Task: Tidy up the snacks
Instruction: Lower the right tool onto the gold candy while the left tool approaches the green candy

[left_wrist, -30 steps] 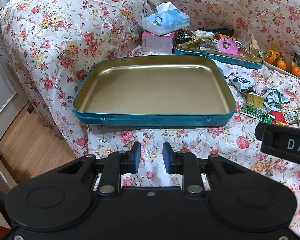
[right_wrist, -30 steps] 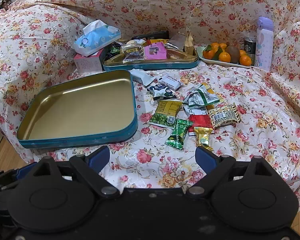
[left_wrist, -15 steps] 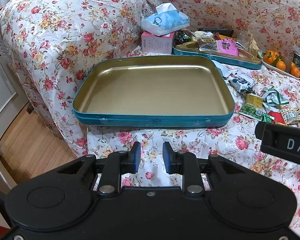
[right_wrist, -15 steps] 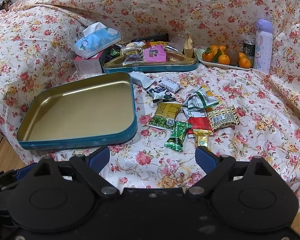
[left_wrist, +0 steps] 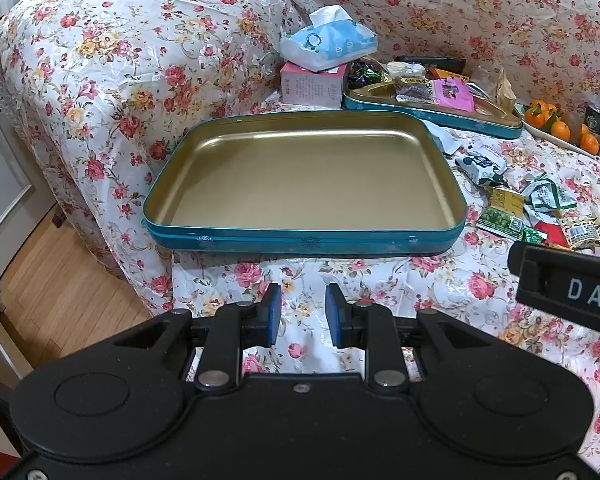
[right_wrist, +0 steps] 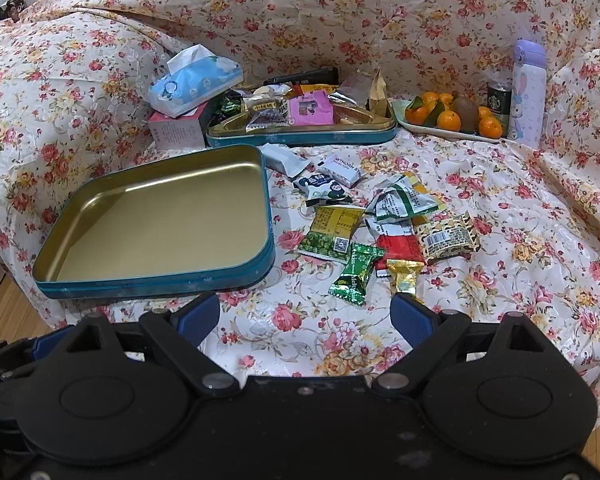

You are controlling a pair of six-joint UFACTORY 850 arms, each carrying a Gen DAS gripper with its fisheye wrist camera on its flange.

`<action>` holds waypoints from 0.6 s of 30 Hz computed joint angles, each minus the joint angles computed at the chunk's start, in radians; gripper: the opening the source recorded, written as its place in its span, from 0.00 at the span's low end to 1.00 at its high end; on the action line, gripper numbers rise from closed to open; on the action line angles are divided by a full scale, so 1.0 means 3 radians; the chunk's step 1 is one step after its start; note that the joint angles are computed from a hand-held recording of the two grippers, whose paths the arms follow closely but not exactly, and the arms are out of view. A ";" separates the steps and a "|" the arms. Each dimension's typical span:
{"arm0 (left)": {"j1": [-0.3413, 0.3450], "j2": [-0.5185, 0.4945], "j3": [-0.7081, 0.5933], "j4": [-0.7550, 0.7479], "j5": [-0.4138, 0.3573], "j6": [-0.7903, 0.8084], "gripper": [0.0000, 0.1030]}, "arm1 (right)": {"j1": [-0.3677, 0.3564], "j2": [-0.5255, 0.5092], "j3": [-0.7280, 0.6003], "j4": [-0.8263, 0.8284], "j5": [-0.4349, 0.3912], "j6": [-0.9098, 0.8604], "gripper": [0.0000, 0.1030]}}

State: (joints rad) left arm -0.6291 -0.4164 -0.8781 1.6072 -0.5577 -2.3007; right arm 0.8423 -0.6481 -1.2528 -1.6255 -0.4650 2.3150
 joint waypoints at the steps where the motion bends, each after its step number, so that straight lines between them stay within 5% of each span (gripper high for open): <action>1: -0.0001 -0.0001 -0.0003 0.0002 0.0002 0.0003 0.34 | 0.0010 -0.0007 0.0005 -0.0048 -0.0057 0.0048 0.94; 6: -0.0008 -0.0042 -0.0046 0.0008 0.0023 0.0051 0.34 | 0.0021 -0.0109 -0.0055 0.0287 -0.0388 -0.0279 0.95; 10: -0.0020 -0.0092 -0.0108 0.0044 0.0051 0.0117 0.34 | -0.0123 -0.0106 -0.0001 0.0585 -0.0200 -0.0429 0.93; 18: -0.0060 -0.0231 -0.0311 0.0161 0.0169 0.0281 0.34 | -0.0405 -0.0086 0.0195 0.0233 0.0018 0.0234 0.86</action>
State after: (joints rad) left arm -0.6471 -0.4857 -0.9715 1.6556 -0.5069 -2.2164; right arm 0.7208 -0.6739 -1.1944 -1.5557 -0.4595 2.3853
